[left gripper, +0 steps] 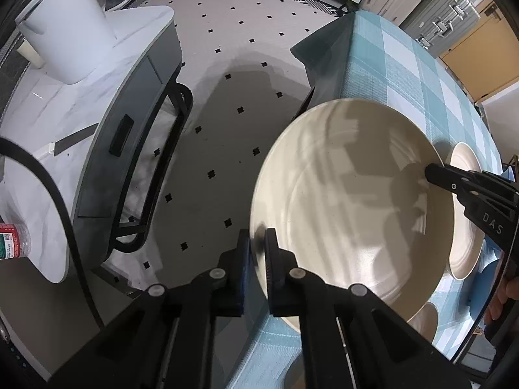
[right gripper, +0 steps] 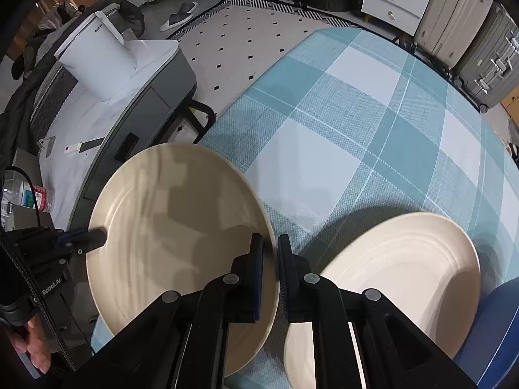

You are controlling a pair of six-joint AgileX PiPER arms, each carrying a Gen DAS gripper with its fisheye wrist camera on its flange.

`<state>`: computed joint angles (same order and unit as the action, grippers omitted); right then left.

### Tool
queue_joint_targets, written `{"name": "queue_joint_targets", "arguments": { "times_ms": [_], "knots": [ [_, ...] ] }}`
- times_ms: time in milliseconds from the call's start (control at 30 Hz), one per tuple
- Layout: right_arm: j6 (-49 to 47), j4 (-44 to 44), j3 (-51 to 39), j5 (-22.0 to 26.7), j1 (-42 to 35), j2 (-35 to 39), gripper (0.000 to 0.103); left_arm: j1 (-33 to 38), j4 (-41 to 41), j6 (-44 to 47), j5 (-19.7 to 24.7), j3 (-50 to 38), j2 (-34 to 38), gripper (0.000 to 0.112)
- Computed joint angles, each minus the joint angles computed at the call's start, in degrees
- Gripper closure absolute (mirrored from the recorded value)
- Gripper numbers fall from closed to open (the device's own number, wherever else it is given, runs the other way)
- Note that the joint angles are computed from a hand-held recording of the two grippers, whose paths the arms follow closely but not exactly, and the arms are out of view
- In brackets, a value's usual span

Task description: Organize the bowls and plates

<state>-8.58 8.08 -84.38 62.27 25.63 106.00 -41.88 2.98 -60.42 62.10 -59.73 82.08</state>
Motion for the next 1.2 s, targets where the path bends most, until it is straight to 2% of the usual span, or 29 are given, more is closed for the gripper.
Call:
{"name": "queue_joint_targets", "arguments": {
  "times_ms": [367, 433, 500, 800, 1067, 1200],
  "knots": [
    [0.4, -0.6, 1.3, 1.6, 0.5, -3.5, 0.099, -3.6, 1.9, -2.2, 3.5, -4.4, 0.9, 0.109],
    [1.6, -1.8, 2.6, 1.1, 0.9, -4.0, 0.099, -3.1, 0.9, -2.6, 1.6, -3.2, 0.5, 0.109],
    [2.0, -5.0, 4.4, -0.4, 1.9, -4.3, 0.097, -3.8, 2.3, -4.1, 1.7, -2.6, 0.9, 0.111],
    [0.5, -3.6, 6.9, -2.3, 0.2, -3.8, 0.097, -2.5, -0.4, -2.7, 0.7, -2.2, 1.2, 0.111],
    [-0.3, -3.4, 6.6, -2.1, 0.3, -3.7, 0.097, 4.7, -13.1, 7.8, -7.2, 3.0, -0.7, 0.111],
    [0.1, -3.4, 6.4, -2.2, 0.5, -3.6, 0.097, 4.1, -13.4, 8.5, -7.3, 2.3, 0.6, 0.111]
  ]
}}
